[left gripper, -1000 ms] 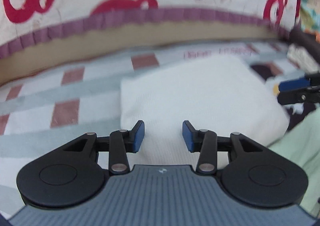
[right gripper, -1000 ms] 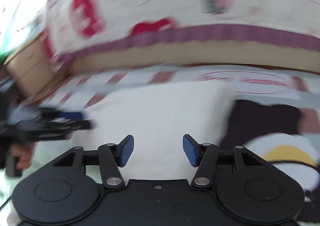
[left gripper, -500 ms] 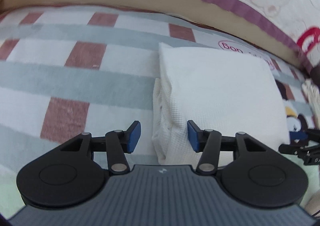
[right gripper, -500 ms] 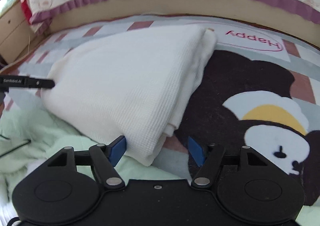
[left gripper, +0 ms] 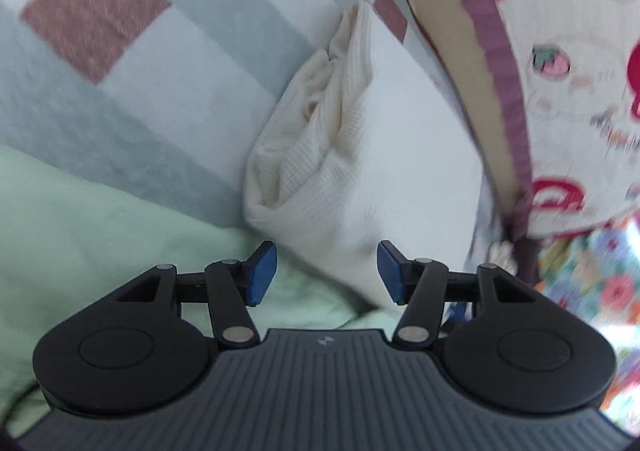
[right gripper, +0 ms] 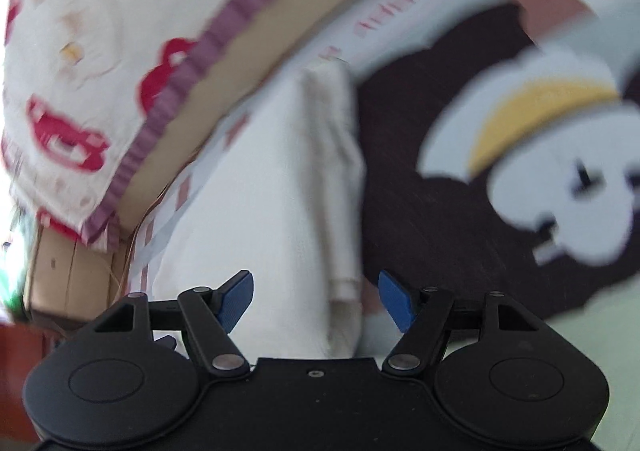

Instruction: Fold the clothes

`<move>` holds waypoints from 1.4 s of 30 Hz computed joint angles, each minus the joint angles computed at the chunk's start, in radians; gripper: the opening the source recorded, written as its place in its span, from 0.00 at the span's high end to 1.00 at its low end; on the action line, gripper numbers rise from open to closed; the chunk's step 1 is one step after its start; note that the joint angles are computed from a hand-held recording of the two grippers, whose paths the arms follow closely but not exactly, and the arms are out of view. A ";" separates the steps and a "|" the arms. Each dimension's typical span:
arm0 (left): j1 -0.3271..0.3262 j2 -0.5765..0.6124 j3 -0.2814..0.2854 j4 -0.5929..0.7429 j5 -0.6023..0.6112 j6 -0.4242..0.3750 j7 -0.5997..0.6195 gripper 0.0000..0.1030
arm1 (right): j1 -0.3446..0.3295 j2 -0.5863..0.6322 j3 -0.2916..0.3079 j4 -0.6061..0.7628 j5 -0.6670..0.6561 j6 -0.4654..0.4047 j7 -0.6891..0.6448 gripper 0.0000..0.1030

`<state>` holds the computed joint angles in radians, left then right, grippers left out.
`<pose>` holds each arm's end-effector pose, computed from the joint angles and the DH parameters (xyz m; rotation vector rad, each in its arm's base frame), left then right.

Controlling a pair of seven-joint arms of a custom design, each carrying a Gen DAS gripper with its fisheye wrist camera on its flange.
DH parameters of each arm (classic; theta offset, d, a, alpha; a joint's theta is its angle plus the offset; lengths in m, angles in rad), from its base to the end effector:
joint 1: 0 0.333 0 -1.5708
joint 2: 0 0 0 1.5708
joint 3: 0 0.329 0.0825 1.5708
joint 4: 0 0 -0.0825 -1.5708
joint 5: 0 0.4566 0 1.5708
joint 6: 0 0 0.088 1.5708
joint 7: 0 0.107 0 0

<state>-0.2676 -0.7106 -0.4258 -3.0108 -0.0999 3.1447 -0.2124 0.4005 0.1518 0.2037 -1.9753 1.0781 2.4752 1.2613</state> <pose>0.3160 -0.2175 0.3713 2.7170 -0.5536 1.2164 0.5639 0.3815 0.4048 -1.7658 1.5453 0.5987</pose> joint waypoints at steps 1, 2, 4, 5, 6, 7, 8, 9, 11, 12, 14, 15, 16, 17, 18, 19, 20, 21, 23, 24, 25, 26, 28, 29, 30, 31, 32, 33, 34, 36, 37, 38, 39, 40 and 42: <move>0.042 0.010 -0.052 0.005 -0.007 0.016 -0.039 0.42 | -0.004 0.003 -0.001 -0.005 0.026 -0.016 0.038 0.28; 0.078 0.017 -0.097 0.011 -0.014 0.026 -0.077 0.40 | -0.013 0.007 0.000 -0.014 0.076 -0.043 0.066 0.28; 0.148 0.020 -0.187 0.019 -0.029 0.039 -0.161 0.39 | -0.028 0.016 0.001 -0.031 0.175 -0.096 0.122 0.28; 0.191 0.008 -0.249 0.021 -0.037 0.047 -0.216 0.39 | -0.032 0.021 0.000 -0.037 0.211 -0.117 0.143 0.28; 0.236 -0.011 -0.315 0.022 -0.045 0.048 -0.276 0.39 | -0.031 0.024 0.000 -0.038 0.214 -0.123 0.152 0.28; 0.279 -0.038 -0.384 0.022 -0.055 0.043 -0.344 0.39 | -0.024 0.022 0.001 -0.038 0.200 -0.115 0.160 0.28; 0.312 -0.075 -0.451 0.023 -0.072 0.019 -0.422 0.39 | -0.016 0.022 0.002 -0.036 0.185 -0.100 0.172 0.27; 0.333 -0.115 -0.510 0.024 -0.090 -0.018 -0.503 0.39 | -0.009 0.022 0.004 -0.034 0.169 -0.086 0.184 0.26; 0.350 -0.169 -0.580 0.025 -0.106 -0.059 -0.620 0.39 | 0.003 0.027 0.008 -0.027 0.153 -0.063 0.213 0.24; 0.353 -0.168 -0.580 0.028 -0.093 -0.064 -0.630 0.39 | 0.007 0.032 0.013 -0.022 0.163 -0.048 0.215 0.24; 0.363 -0.152 -0.568 0.041 -0.061 -0.073 -0.634 0.38 | 0.016 0.046 0.023 -0.011 0.195 -0.009 0.213 0.20; 0.375 -0.138 -0.565 0.052 -0.042 -0.071 -0.634 0.37 | 0.020 0.054 0.029 -0.005 0.211 0.011 0.211 0.18; 0.389 -0.120 -0.559 0.064 -0.022 -0.069 -0.630 0.37 | 0.026 0.062 0.034 0.004 0.215 0.034 0.208 0.18; 0.402 -0.103 -0.554 0.076 -0.002 -0.068 -0.626 0.36 | 0.035 0.071 0.037 0.016 0.202 0.062 0.203 0.29; 0.418 -0.093 -0.555 0.083 0.016 -0.059 -0.629 0.36 | 0.044 0.075 0.040 0.026 0.175 0.093 0.179 0.40; 0.421 -0.100 -0.557 0.080 0.033 -0.051 -0.634 0.41 | 0.054 0.071 0.043 0.032 0.128 0.130 0.126 0.51; 0.417 -0.116 -0.557 0.072 0.050 -0.046 -0.639 0.57 | 0.063 0.069 0.047 0.040 0.080 0.167 0.073 0.57; 0.412 -0.132 -0.557 0.064 0.067 -0.041 -0.644 0.62 | 0.067 0.061 0.057 0.042 0.066 0.210 -0.005 0.58; 0.395 -0.154 -0.546 0.053 0.102 -0.048 -0.645 0.68 | 0.060 0.035 0.087 0.039 0.149 0.278 -0.207 0.59; 0.381 -0.155 -0.528 0.053 0.121 -0.068 -0.636 0.68 | 0.063 0.028 0.089 0.040 0.163 0.289 -0.255 0.59; 0.367 -0.140 -0.498 0.057 0.141 -0.085 -0.616 0.68 | 0.069 0.026 0.080 0.039 0.132 0.279 -0.233 0.59; 0.349 -0.117 -0.459 0.063 0.162 -0.103 -0.588 0.68 | 0.074 0.028 0.070 0.038 0.089 0.264 -0.185 0.58; 0.323 -0.101 -0.418 0.061 0.186 -0.105 -0.583 0.66 | 0.080 0.043 0.044 0.042 -0.023 0.213 -0.031 0.53; 0.312 -0.096 -0.401 0.058 0.195 -0.102 -0.586 0.65 | 0.073 0.049 0.040 0.043 -0.042 0.188 0.017 0.48; 0.300 -0.091 -0.384 0.056 0.205 -0.100 -0.589 0.65 | 0.056 0.050 0.042 0.040 -0.013 0.167 0.029 0.48; 0.289 -0.086 -0.368 0.053 0.212 -0.097 -0.591 0.65 | 0.042 0.051 0.043 0.038 0.015 0.145 0.042 0.47; 0.280 -0.086 -0.356 0.046 0.210 -0.086 -0.606 0.64 | 0.031 0.050 0.042 0.034 0.041 0.137 0.049 0.45; 0.265 -0.094 -0.353 0.034 0.205 -0.079 -0.626 0.64 | 0.027 0.045 0.043 0.027 0.060 0.158 0.041 0.45; 0.253 -0.095 -0.344 0.027 0.207 -0.076 -0.629 0.64 | 0.028 0.042 0.042 0.023 0.066 0.192 0.031 0.41; 0.244 -0.092 -0.327 0.023 0.213 -0.072 -0.628 0.63 | 0.025 0.052 0.042 0.032 0.071 0.221 0.006 0.34; 0.244 -0.088 -0.321 0.023 0.216 -0.069 -0.625 0.63 | 0.020 0.065 0.044 0.045 0.077 0.217 -0.007 0.33; 0.249 -0.083 -0.316 0.027 0.222 -0.069 -0.616 0.63 | 0.014 0.088 0.047 0.067 0.084 0.197 -0.020 0.33; 0.255 -0.077 -0.313 0.031 0.230 -0.070 -0.605 0.63 | 0.007 0.111 0.052 0.089 0.092 0.185 -0.035 0.33; 0.260 -0.072 -0.310 0.035 0.237 -0.071 -0.593 0.62 | 0.003 0.133 0.055 0.111 0.088 0.175 -0.047 0.33; 0.276 -0.067 -0.330 0.050 0.250 -0.089 -0.587 0.61 | 0.003 0.157 0.060 0.137 0.052 0.169 -0.047 0.32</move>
<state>0.0079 -0.7774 -0.7558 -2.9610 0.1500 3.0559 -0.7992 0.4036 0.3092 0.2638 -1.8388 1.1301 2.6444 1.2146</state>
